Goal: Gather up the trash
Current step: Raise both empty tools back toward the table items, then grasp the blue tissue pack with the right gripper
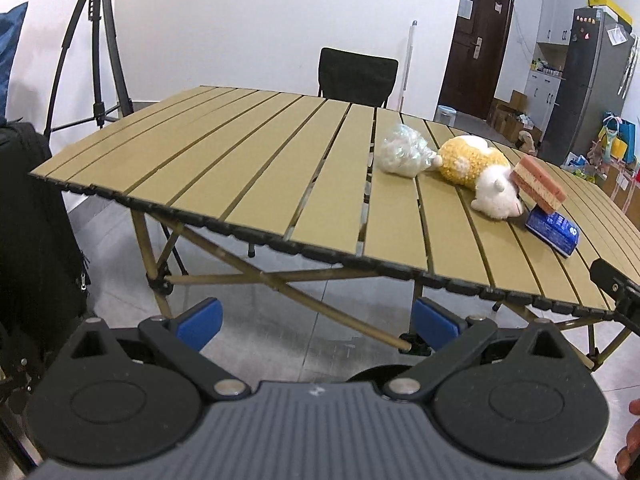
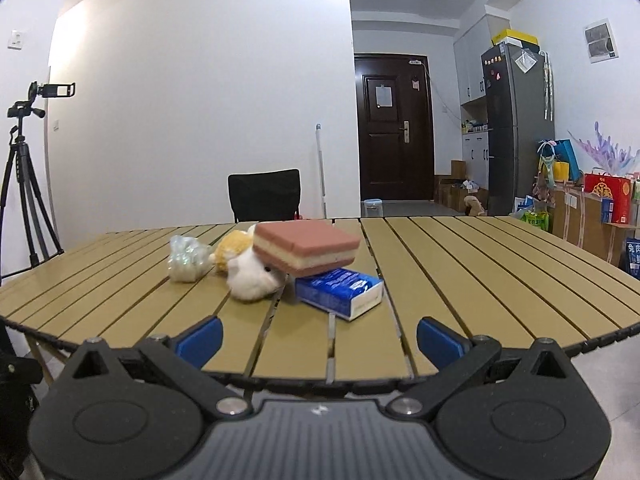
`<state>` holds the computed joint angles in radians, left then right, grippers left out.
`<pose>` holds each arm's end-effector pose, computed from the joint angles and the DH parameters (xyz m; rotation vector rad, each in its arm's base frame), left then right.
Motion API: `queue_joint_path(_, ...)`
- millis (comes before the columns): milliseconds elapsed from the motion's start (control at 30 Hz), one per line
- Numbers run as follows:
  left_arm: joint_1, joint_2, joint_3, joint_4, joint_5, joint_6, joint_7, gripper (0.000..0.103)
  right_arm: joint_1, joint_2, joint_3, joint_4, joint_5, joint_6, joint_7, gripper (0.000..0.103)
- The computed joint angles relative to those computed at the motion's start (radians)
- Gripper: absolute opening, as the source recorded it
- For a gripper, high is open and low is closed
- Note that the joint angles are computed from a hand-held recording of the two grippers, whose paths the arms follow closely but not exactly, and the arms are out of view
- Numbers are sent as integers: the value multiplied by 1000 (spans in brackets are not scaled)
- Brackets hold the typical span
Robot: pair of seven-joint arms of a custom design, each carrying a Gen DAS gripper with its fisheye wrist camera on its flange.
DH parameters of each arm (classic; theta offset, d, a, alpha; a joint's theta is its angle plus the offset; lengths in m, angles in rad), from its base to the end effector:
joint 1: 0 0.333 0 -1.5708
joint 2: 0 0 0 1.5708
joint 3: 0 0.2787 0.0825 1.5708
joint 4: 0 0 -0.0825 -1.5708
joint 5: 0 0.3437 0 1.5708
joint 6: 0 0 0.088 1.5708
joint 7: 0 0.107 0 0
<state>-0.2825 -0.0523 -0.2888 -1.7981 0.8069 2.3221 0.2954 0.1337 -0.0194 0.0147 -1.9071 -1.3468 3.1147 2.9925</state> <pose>0.4713 -0.2919 0.5997 -1.9032 1.3951 -0.8041 0.5209 0.1618 0.5684 -1.4573 1.3796 -0.9220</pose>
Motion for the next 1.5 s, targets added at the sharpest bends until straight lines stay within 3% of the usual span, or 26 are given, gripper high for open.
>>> queue_joint_path(267,-36,112,25,141,28,-28,33,103,20,112,-39,97,138,23,-129,103)
queue_joint_path(400,-68,178,53,224,32,-40,57,103,33,176,-52,151,286,21,-275,103)
queue_joint_path(600,-121,280,104,353,31,-51,90,103,-1,282,10,249,581,-16,-596,103)
queue_joint_path(700,-143,331,131,416,23,-47,104,103,-14,329,38,304,692,-49,-712,103)
queue_joint_path(767,-159,365,148,460,20,-48,121,103,3,355,24,341,733,-73,-739,103)
queue_joint_path(1000,-177,434,196,541,-35,-22,182,103,-58,445,129,476,1005,-182,-1026,103)
queue_joint_path(1167,-178,457,218,568,-75,-5,210,103,-14,494,98,554,1083,-246,-1107,101)
queue_joint_path(1267,-174,455,225,559,-94,15,216,103,20,509,65,583,1113,-270,-1143,94)
queue_joint_path(1500,-162,433,229,519,-116,50,221,103,80,524,-5,598,1114,-267,-1137,84)
